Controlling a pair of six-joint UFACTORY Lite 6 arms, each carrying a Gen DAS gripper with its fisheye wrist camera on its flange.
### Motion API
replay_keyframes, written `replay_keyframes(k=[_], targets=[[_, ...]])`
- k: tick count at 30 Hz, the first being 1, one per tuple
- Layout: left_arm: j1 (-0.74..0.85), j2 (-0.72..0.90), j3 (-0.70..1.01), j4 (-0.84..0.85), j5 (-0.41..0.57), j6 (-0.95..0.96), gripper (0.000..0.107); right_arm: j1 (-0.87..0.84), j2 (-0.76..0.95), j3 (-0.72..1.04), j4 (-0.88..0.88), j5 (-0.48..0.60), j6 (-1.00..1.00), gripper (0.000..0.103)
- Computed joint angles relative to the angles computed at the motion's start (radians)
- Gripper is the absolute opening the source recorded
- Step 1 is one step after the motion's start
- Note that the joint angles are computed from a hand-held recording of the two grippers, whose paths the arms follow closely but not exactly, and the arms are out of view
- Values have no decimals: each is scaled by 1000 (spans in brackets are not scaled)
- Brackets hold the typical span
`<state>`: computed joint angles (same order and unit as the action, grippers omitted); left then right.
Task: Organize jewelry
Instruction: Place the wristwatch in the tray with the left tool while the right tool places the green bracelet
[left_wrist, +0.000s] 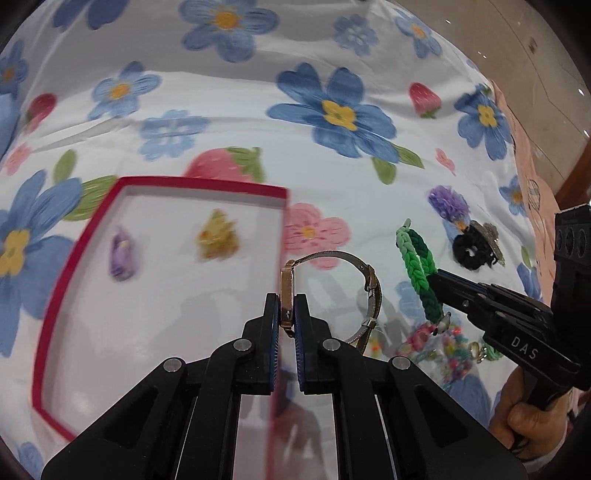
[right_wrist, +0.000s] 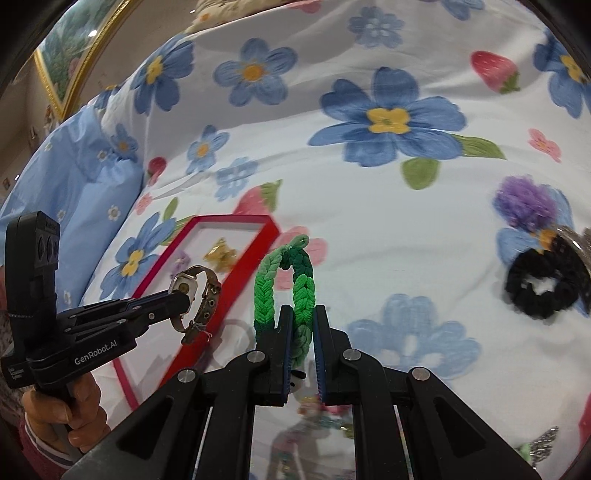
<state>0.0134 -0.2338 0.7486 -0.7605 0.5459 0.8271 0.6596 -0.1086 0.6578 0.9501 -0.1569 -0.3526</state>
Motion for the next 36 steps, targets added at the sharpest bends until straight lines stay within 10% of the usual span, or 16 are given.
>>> replay_keyframes(k=[18,29,36], targets=[[416,151,81,-64,87,281,6,184,464,546,736,21,-780,10],[416,323,171,-50,-1,279,6,170,715,838,1513,-19,-1605,10],[393,418,216,-24,-29,246,6,160,824,968,1696,-88,-1821,11]])
